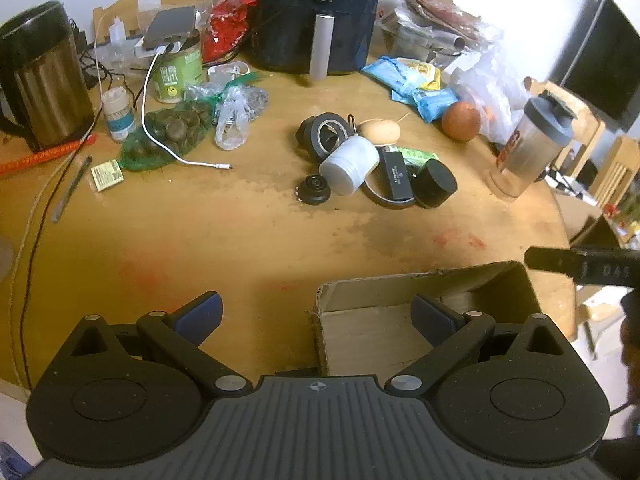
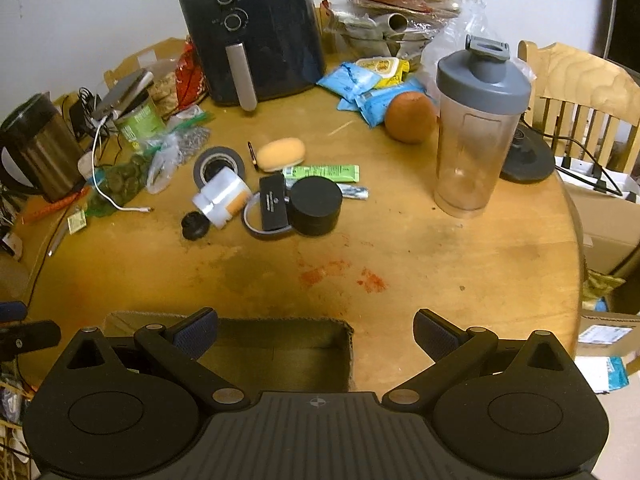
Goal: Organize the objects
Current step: 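Move the right gripper toward the black round lid beside the tape roll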
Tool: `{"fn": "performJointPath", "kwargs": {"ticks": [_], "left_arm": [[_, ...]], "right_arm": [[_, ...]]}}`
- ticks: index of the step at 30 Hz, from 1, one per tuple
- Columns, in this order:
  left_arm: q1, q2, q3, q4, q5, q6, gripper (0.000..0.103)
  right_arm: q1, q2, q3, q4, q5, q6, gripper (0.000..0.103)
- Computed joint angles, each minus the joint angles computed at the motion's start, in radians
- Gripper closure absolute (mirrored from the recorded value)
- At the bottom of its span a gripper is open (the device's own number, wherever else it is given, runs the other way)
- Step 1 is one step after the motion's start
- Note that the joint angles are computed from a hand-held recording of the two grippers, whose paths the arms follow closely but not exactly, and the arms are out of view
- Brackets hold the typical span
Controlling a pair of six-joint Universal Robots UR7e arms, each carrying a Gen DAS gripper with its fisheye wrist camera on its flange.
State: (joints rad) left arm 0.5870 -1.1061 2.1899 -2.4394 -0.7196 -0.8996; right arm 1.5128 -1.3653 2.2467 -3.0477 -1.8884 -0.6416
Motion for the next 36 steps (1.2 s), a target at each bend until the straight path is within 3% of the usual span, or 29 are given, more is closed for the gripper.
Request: {"fn": "performJointPath", "kwargs": {"ticks": [4,15,36], "left_arm": [[0.0,0.005,-0.011,0.014,0.007,0.01,0.001],[0.017,0.021,-0.029,-0.01,-0.002,0.01,0.001],[0.053,0.057,-0.072,-0.017,-0.026,-0.04,0.001]], "right_arm": [[-0.002,0.006,-0.017,0.008,0.006,-0.017,0.0],[-0.023,0.032,-0.129,0.166,-0.007,-0.049,0.0],[-0.031,0.178,-0.3,0.245,0.012,-0.158,0.0]]}}
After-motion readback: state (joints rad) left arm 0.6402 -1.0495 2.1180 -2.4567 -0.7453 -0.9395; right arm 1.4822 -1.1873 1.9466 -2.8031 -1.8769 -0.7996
